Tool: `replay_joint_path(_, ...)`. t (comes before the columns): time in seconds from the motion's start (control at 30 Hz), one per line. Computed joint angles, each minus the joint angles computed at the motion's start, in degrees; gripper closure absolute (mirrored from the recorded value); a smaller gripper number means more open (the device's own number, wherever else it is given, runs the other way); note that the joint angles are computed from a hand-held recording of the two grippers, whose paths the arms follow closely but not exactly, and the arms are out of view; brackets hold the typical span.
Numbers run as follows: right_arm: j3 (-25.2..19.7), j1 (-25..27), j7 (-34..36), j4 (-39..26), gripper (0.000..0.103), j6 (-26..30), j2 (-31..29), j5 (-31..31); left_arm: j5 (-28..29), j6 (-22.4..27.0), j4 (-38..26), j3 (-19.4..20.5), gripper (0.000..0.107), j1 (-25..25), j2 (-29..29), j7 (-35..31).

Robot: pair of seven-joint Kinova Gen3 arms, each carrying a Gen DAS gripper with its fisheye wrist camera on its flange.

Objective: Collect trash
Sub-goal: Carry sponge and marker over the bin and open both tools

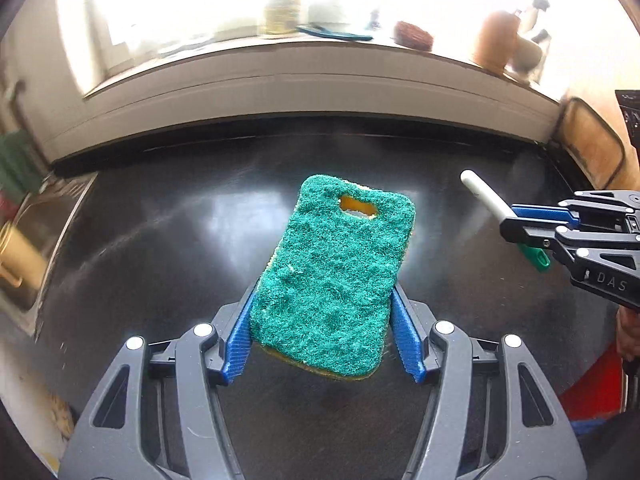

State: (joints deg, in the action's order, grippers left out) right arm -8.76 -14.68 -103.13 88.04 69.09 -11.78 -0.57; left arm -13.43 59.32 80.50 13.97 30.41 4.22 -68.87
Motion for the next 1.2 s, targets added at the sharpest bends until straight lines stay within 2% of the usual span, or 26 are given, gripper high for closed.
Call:
replay_joint_path(0.07,-1.3,-1.5,0.6,-2.1,0.089,-0.8,2.3,-0.7,-2.2,0.1,3.1,-0.6,0.048,-0.4,-3.1,4.1)
replay_joint_path(0.17,-3.5,-5.6,2.4,-6.4,0.089,-2.4,7.7,-3.0,-5.8,1.9,8.7,1.9,0.048,-5.2,-8.8,11.1)
replay_joint_path(0.27,-5.4,-10.3,4.0,-10.8,0.089,-2.9,13.3,-5.6,-7.9,4.6,14.1,0.7,0.048,-7.0,-14.2,17.4)
replay_joint_path(0.37,-6.6,-15.6,6.1,-15.6,0.089,-2.3,19.6,-8.6,-7.6,7.5,20.6,0.2,0.048,-11.3,-19.9,21.5)
replay_joint_path(0.47,-7.7,-20.3,7.2,-20.2,0.089,-0.5,25.6,-9.8,-6.6,9.2,26.3,-1.0,0.048,-15.1,-24.5,22.4)
replay_joint_path(0.63,-7.4,-28.9,7.0,-29.8,0.089,4.0,36.7,-9.9,-3.9,7.4,36.5,-7.5,0.048,-20.7,-31.5,20.1)
replay_joint_path(0.77,-5.7,-34.3,6.8,-37.6,0.089,7.2,43.6,-8.3,-3.4,1.9,43.0,-11.9,0.048,-24.7,-33.4,17.6)
replay_joint_path(0.9,-3.7,-38.1,6.6,-46.5,0.089,11.5,50.2,-6.9,-2.2,-4.2,47.5,-17.4,0.048,-27.9,-32.3,13.2)
replay_joint_path(1.03,-2.2,-39.7,6.5,-54.3,0.089,14.9,55.7,-6.9,-0.5,-9.6,49.6,-22.8,0.048,-30.1,-29.7,7.2)
replay_joint_path(1.1,-1.5,-40.3,6.2,-59.1,0.089,17.2,58.5,-7.2,0.2,-10.3,49.7,-23.2,0.048,-31.2,-29.1,5.1)
replay_joint_path(1.2,-0.7,-41.2,5.9,-62.8,0.089,18.8,60.7,-7.6,1.4,-11.4,49.5,-23.7,0.047,-32.9,-28.1,2.0)
